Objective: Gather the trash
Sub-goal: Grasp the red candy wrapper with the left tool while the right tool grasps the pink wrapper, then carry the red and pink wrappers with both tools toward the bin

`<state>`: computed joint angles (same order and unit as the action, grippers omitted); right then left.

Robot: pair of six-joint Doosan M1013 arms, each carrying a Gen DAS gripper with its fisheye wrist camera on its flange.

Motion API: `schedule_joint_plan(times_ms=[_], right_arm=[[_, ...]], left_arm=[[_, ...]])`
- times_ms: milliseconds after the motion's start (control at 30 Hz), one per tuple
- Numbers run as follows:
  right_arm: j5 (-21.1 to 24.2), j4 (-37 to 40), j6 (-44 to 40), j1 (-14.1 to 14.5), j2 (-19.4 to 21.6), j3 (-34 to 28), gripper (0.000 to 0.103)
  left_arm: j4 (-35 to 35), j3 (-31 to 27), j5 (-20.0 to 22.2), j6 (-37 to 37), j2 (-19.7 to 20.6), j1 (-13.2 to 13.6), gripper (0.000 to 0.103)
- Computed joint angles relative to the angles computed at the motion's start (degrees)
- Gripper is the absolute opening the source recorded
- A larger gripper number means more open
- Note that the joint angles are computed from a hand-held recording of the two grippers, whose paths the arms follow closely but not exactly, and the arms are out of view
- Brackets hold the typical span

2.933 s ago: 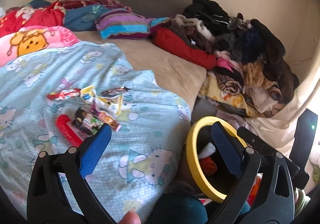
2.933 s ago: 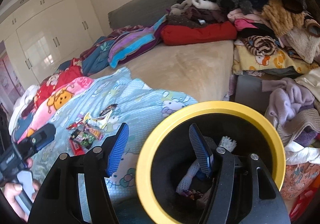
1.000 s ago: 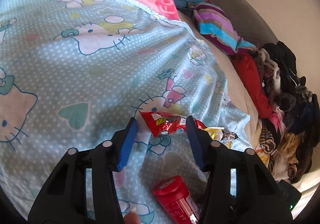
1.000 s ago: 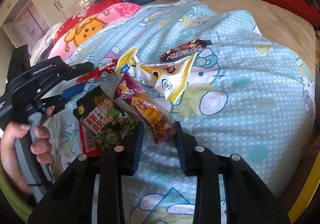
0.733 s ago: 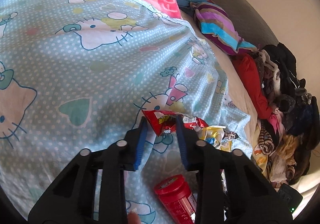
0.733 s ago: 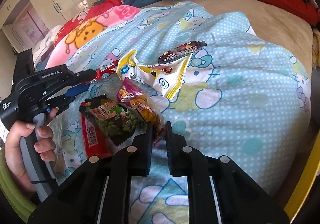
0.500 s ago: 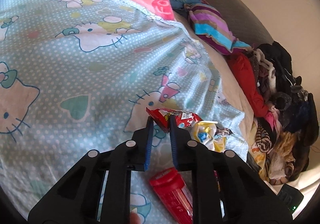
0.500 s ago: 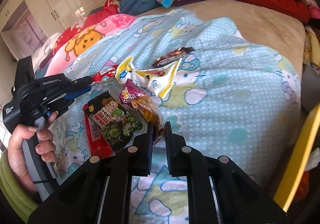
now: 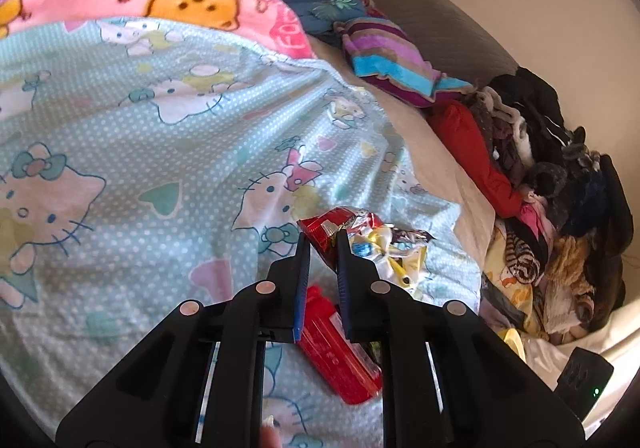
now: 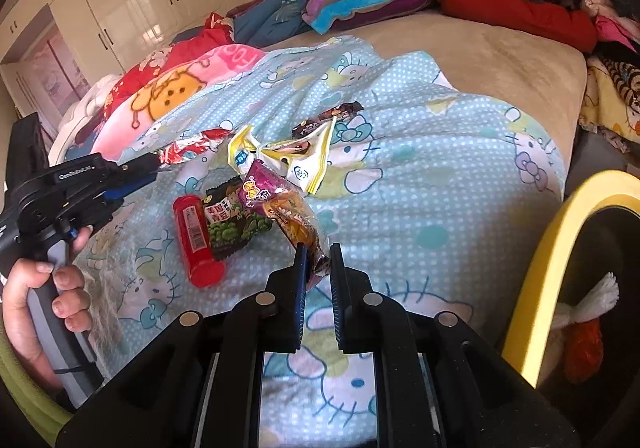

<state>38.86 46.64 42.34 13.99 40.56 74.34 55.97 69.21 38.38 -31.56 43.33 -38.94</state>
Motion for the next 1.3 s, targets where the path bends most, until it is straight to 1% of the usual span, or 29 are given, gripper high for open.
schedule_joint_plan(times_ms=[200, 433, 733, 1300], right_arm=[[-1.22, 1.02, -0.59, -0.52, -1.41, 2.28, 0.011], [-2.61, 3.25, -3.74, -1.02, -3.28, 5.15, 0.011], [-3.48, 5.49, -5.82, -2.26, -4.97, 7.11, 0.011], [-6.27, 9.24, -7.44, -5.64, -7.30, 9.38, 0.011]], left_arm=[[1.22, -0.01, 1.62, 1.56, -0.58, -0.96, 0.007], [1.99, -0.49, 1.61, 5.01, -0.90, -1.87, 0.007], [1.60, -2.56, -0.04, 8.13, -0.15, -2.86, 0.007], [-2.40, -9.01, -1.78, 19.60, 2.67, -4.36, 0.007]])
